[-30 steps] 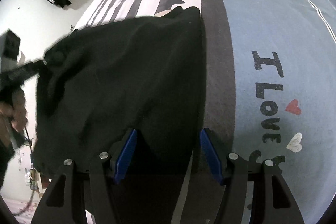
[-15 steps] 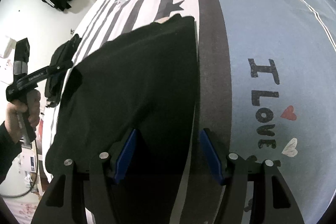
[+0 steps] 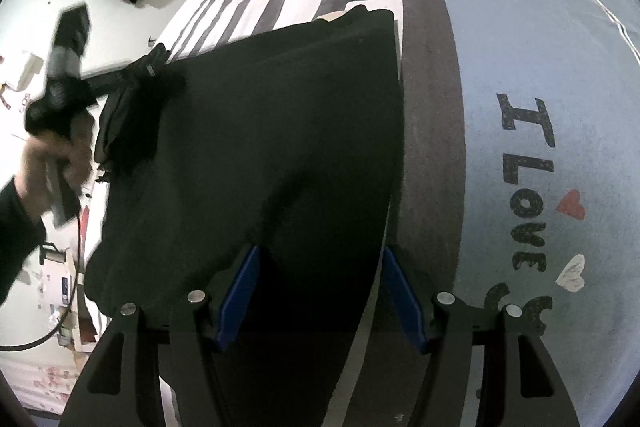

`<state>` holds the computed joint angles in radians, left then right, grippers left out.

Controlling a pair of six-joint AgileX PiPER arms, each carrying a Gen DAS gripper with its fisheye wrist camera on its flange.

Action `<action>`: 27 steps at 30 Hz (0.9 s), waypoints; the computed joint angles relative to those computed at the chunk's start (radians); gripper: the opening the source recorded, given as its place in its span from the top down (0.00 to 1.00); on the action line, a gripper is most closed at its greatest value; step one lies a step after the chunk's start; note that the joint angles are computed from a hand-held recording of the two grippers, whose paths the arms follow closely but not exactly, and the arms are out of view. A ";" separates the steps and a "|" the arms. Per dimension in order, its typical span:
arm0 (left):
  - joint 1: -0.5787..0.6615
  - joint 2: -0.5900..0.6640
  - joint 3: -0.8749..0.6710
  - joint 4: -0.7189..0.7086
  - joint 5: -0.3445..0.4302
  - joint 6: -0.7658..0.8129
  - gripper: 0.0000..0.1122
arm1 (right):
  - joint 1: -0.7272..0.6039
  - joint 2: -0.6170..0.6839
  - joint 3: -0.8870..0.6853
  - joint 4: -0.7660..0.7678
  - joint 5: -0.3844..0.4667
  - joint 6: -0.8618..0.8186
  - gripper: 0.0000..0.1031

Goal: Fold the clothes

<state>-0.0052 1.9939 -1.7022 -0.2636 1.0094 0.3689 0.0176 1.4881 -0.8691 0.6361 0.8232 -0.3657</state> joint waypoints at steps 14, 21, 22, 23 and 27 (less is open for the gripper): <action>0.162 -0.464 0.517 -0.068 0.143 0.040 0.61 | -0.081 -0.095 0.054 0.038 0.105 -0.105 0.40; 0.176 -0.701 0.826 -0.126 0.147 -0.018 0.61 | 0.001 -0.199 0.129 0.004 0.101 -0.029 0.40; 0.178 -0.726 0.853 -0.136 0.142 -0.028 0.61 | 0.021 -0.216 0.147 -0.006 0.097 -0.003 0.40; 0.179 -0.741 0.874 -0.153 0.137 -0.029 0.61 | 0.042 -0.234 0.164 -0.020 0.092 0.025 0.40; 0.165 -0.757 0.900 -0.206 0.131 0.010 0.61 | 0.115 -0.268 0.220 -0.038 0.046 0.125 0.39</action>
<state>0.1602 1.2366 -0.8018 -0.4691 1.1408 0.3784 0.1324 1.2204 -0.6487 0.5981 0.8692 -0.2410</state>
